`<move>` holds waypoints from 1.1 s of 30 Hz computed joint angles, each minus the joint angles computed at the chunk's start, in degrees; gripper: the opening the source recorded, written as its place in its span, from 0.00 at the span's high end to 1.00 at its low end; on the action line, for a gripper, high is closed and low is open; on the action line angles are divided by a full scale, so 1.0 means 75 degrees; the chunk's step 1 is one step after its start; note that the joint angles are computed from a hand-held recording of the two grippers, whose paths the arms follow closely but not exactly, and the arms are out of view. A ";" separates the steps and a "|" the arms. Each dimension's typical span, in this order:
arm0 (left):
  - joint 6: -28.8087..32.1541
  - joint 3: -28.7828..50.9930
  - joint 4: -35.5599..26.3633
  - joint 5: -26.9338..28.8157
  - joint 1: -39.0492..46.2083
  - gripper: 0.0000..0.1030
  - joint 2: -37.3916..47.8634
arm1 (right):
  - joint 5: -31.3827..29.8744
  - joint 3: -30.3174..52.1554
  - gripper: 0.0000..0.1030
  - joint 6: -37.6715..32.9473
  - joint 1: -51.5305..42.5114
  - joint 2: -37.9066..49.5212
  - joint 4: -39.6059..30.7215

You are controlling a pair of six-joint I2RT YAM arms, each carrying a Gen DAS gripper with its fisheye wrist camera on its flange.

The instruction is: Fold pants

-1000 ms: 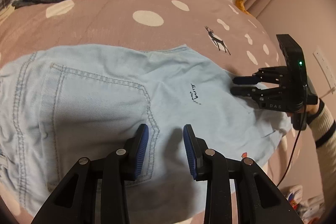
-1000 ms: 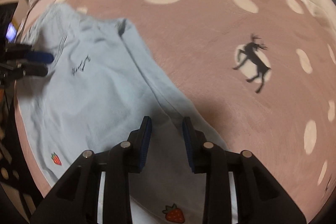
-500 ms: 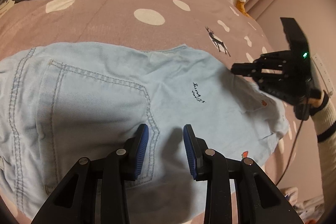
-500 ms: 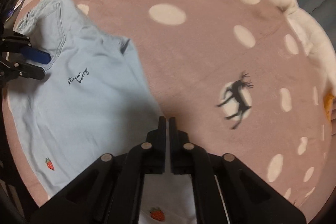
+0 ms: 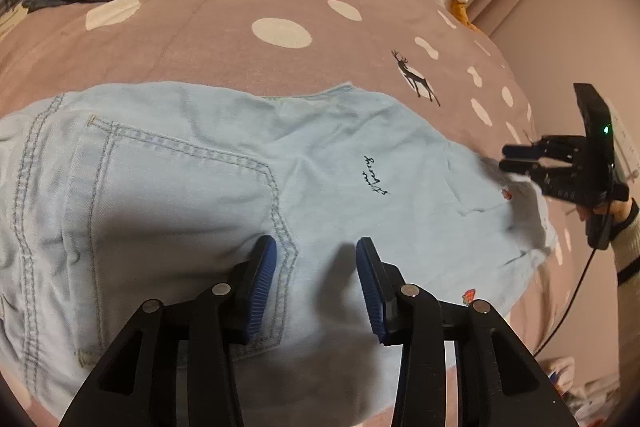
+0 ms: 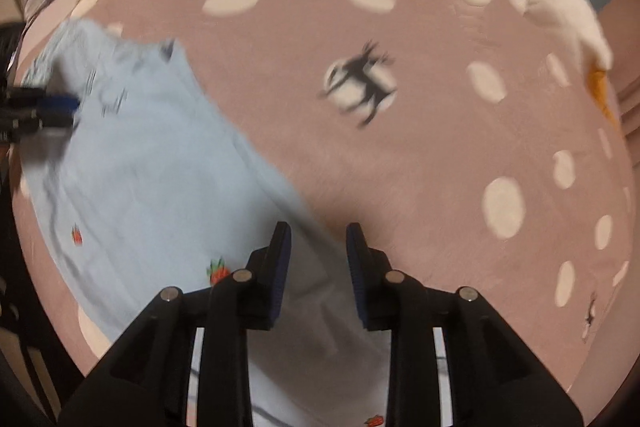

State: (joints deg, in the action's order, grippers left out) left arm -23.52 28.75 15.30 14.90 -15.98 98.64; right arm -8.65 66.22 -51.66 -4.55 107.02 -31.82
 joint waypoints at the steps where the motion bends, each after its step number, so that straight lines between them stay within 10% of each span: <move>1: 0.0033 0.0030 -0.0051 -0.0062 -0.0039 0.61 0.0000 | -0.0019 0.0023 0.73 -0.0208 -0.0067 0.0082 -0.0098; 9: 0.0082 0.0108 -0.0061 -0.0233 -0.0209 0.51 0.0062 | 0.0374 0.0652 0.73 -0.0412 0.0232 0.1173 -0.0389; 11: 0.0146 0.0097 -0.0019 -0.0200 -0.0197 0.49 0.0085 | 0.0288 0.0739 0.94 -0.0628 0.0306 0.1200 -0.0666; 27: 0.0029 0.0005 0.0162 -0.0200 -0.0283 0.41 0.0074 | 0.1432 -0.1046 1.00 -0.0229 0.1362 0.0015 0.2034; 33: 0.0068 0.0058 -0.0079 -0.0178 -0.0252 0.41 -0.0054 | -0.0010 -0.1181 0.93 0.1410 -0.0095 -0.1102 0.2178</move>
